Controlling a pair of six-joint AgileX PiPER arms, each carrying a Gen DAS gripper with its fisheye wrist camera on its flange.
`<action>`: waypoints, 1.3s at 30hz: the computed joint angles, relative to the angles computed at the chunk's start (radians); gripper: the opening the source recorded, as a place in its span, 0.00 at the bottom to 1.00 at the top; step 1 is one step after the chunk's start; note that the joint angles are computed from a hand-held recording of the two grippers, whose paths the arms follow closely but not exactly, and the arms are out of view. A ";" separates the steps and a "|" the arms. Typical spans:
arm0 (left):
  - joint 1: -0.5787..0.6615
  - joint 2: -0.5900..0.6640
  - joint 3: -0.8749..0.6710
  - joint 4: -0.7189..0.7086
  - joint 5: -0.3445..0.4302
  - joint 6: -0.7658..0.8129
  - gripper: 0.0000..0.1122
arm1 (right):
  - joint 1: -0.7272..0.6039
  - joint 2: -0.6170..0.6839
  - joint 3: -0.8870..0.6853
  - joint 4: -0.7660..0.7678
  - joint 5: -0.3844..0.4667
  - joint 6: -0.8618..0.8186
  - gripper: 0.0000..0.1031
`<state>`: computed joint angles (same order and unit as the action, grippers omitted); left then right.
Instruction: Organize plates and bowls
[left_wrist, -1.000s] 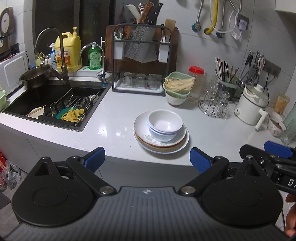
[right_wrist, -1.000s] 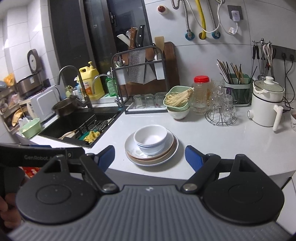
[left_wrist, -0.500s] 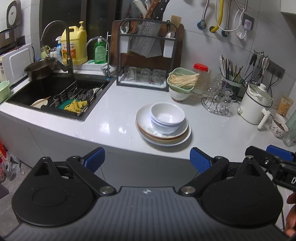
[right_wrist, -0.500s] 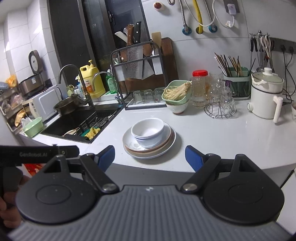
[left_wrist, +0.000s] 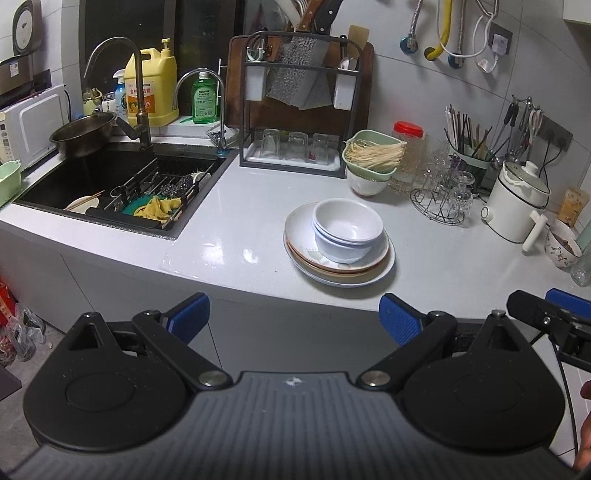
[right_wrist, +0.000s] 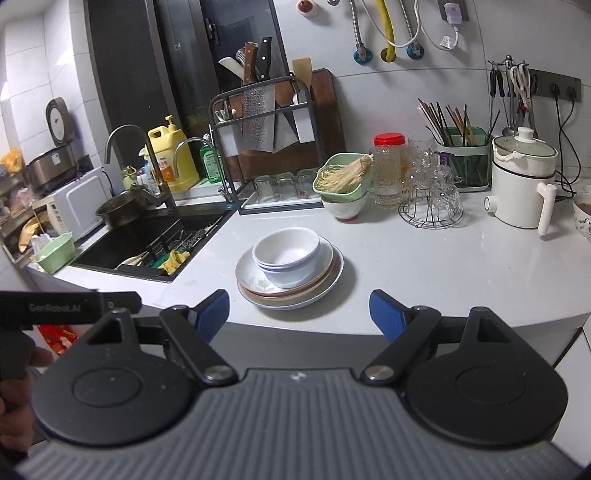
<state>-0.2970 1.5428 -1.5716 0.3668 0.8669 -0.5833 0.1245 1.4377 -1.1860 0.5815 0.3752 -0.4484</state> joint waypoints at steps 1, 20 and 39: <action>0.001 0.002 -0.002 -0.001 0.001 0.000 0.89 | -0.001 0.001 -0.001 0.005 -0.002 -0.007 0.82; -0.018 0.044 -0.054 0.020 0.049 -0.027 0.89 | -0.044 0.078 -0.073 -0.021 0.064 0.028 0.84; -0.016 0.084 -0.114 0.009 0.056 -0.012 0.89 | -0.062 0.108 -0.107 0.043 0.088 -0.071 0.84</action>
<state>-0.3133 1.6270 -1.6855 0.3758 0.9228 -0.5949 0.0624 1.5461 -1.2927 0.6249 0.4632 -0.5195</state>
